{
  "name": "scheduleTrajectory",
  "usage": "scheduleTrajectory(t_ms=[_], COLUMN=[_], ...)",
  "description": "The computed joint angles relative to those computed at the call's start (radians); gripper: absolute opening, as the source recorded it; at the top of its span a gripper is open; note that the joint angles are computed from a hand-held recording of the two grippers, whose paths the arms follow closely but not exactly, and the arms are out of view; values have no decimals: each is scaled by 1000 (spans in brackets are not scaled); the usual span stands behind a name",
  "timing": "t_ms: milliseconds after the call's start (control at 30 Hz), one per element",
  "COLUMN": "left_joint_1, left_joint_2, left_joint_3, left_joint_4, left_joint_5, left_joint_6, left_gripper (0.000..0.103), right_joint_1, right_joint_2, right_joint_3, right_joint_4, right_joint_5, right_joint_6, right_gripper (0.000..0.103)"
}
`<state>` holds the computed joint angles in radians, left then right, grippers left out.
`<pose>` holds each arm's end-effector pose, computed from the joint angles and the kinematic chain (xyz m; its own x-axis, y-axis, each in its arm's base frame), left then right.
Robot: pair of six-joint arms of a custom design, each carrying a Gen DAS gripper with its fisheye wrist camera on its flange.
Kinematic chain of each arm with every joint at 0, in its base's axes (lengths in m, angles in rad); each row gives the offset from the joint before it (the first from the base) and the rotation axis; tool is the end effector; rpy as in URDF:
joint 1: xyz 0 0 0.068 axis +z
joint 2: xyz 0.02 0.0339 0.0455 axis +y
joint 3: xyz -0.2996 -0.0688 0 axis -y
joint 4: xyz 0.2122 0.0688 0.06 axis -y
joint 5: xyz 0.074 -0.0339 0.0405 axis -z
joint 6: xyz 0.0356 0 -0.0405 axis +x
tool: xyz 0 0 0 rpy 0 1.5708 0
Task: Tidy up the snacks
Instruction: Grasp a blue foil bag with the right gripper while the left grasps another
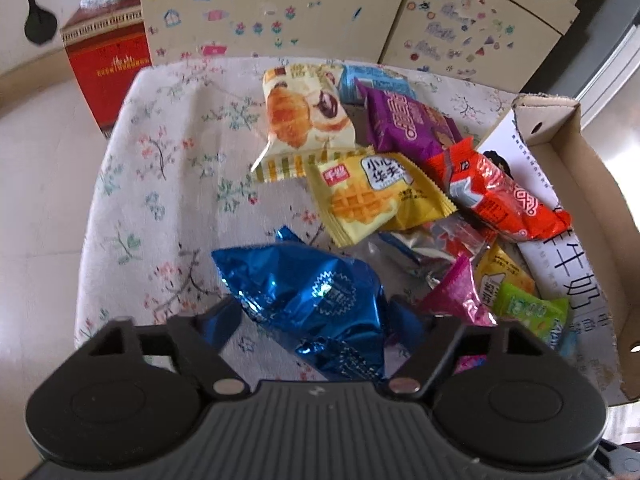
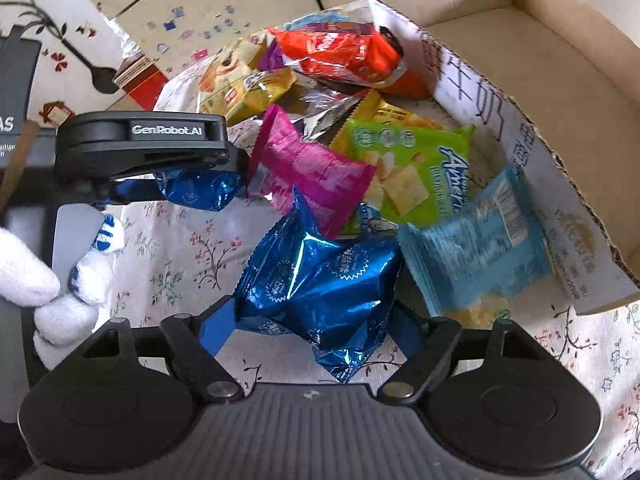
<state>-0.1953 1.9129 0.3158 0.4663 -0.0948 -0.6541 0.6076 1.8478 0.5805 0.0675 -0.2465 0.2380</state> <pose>0.2180 -0.0397 0.0830 -0.7978 -0.4596 -0.3901 -0.4181 0.8881 -0.1912 0.2101 0.1567 0.1160 -0.8912 -0.3413 -0.2987 -0.4282 0.8501 0.3065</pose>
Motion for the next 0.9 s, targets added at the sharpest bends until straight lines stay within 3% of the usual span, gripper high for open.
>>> scheduleTrajectory(t_ms=[267,467,733,900], left_joint_1=[47,79,135,115], left_joint_2=[-31,-51,-37,33], left_joint_3=[-114,-176,-208,-178], left_joint_4=[141,208,281,296], left_joint_5=[52,74,122,90], left_joint_6=[2,18,29,-8], left_gripper=[51,47,46,59], right_joint_1=[-18,-12,-3,6], right_joint_2=[-14,-26,-22,-5], right_joint_3=[-19,-25,-21,-8], right_joint_4=[11,18,13,11], right_joint_5=[-32,-40,-36,-39], right_joint_6=[-8,-21,-16,-2], right_gripper=[79,79,79,80])
